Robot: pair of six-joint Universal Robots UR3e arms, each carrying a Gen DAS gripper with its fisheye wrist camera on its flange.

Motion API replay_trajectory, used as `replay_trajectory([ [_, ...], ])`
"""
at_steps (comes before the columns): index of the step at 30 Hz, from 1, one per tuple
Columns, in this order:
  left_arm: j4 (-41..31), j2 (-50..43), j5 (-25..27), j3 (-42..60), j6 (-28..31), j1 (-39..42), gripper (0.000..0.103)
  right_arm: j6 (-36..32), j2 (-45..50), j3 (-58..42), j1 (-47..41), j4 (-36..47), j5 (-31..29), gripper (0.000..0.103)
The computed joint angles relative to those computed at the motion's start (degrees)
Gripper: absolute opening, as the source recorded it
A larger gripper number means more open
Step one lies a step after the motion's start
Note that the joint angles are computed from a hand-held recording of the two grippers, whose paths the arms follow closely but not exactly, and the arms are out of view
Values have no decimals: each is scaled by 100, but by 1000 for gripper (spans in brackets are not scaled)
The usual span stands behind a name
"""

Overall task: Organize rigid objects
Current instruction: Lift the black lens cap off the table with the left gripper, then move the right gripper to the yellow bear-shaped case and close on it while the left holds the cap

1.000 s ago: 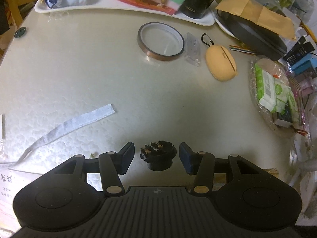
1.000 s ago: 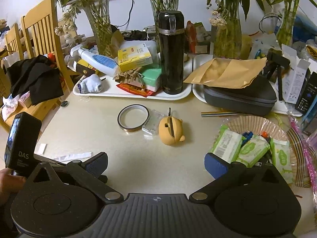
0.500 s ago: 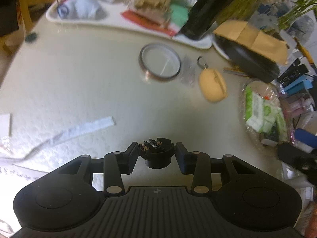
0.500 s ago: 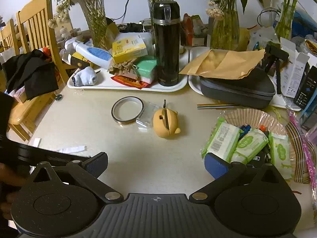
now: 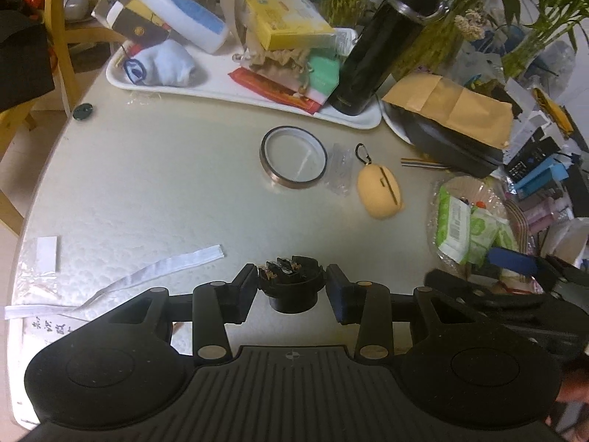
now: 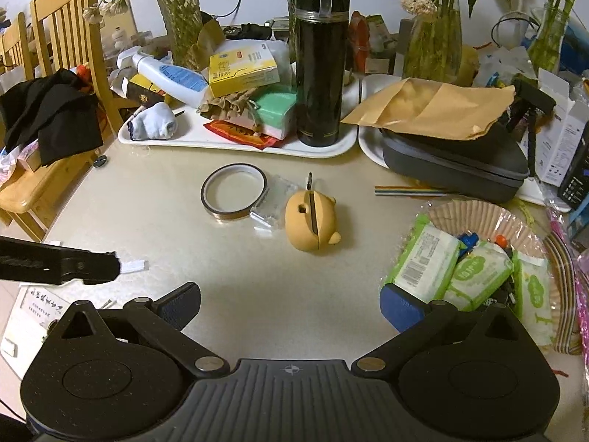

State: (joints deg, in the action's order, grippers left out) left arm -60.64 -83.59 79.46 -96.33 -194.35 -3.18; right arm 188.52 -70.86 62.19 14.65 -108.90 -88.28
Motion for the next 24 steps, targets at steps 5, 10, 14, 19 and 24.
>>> replay_trajectory([
  [5, -148, 333, -91, -55, 25, 115, 40, 39, 122, -82, 28, -42, -180, 103],
  [10, -526, 892, -267, -167, 101, 333, 40, -73, 205, 33, 41, -362, -204, 102],
  [14, -722, 1111, -398, -155, 266, 483, 40, -252, 390, 47, 39, -725, -83, 102],
  [19, -661, 1126, -266, -83, 409, 459, 40, -520, 716, -12, 35, -1138, 70, 100],
  [24, -592, 1122, -196, -64, 599, 400, 40, -610, 1075, -91, -41, -1360, 145, 97],
])
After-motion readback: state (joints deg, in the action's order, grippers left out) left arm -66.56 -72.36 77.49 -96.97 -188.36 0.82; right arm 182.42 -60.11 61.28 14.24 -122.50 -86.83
